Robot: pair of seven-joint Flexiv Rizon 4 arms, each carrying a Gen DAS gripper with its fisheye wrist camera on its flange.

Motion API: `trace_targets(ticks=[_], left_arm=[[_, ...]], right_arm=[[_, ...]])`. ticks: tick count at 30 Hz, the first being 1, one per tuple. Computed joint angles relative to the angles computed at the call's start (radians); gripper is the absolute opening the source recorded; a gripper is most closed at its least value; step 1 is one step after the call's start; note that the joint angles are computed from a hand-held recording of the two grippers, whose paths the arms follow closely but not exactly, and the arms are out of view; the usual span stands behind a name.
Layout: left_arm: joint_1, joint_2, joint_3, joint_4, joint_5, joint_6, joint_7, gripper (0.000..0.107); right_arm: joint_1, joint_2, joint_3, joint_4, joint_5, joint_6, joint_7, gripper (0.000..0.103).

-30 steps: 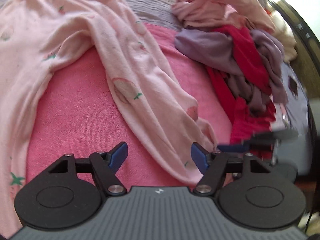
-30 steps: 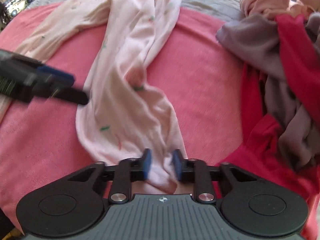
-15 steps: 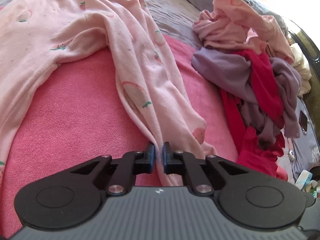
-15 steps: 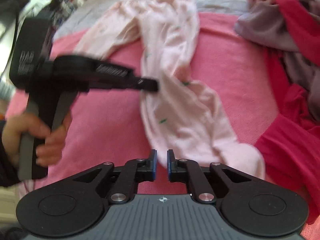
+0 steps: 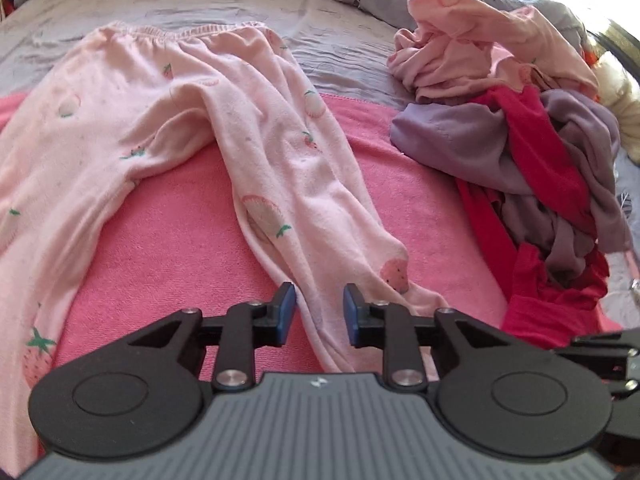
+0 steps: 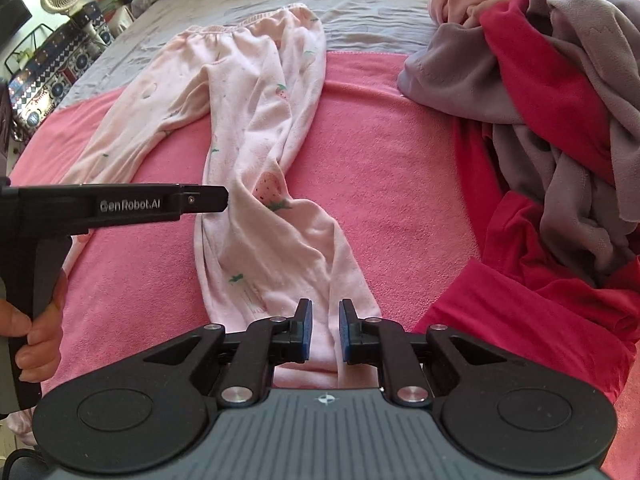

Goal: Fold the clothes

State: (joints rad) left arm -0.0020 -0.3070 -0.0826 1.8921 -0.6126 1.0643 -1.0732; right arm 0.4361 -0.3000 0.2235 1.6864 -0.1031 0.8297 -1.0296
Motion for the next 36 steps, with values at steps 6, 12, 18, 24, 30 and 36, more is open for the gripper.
trace_targets(ticks=[6,12,18,24,30,36], left_arm=[[-0.009,-0.006,-0.016,0.007,0.012,0.096,0.03,0.032],[-0.021,-0.053,0.024,-0.06,0.083,0.006,-0.104,0.031],[0.002,-0.059,0.009,-0.049,0.11,0.002,-0.126,0.028],[0.04,-0.047,-0.044,-0.011,-0.046,-0.02,-0.007,0.002],[0.033,-0.044,-0.008,-0.016,-0.051,-0.049,-0.034,0.0],[0.035,-0.034,0.0,-0.009,-0.056,-0.035,-0.042,0.0]], right_arm=[[0.005,-0.003,-0.003,0.006,-0.01,0.009,0.021,0.017],[0.01,-0.002,-0.002,0.011,-0.014,0.012,0.038,0.019],[0.015,-0.008,-0.005,0.009,-0.033,0.018,0.037,0.024],[0.017,-0.033,-0.028,0.003,-0.078,0.082,0.061,0.026],[-0.034,-0.159,0.028,-0.161,0.016,0.016,-0.096,0.042],[0.041,-0.139,-0.025,-0.15,-0.042,0.037,-0.029,0.007]])
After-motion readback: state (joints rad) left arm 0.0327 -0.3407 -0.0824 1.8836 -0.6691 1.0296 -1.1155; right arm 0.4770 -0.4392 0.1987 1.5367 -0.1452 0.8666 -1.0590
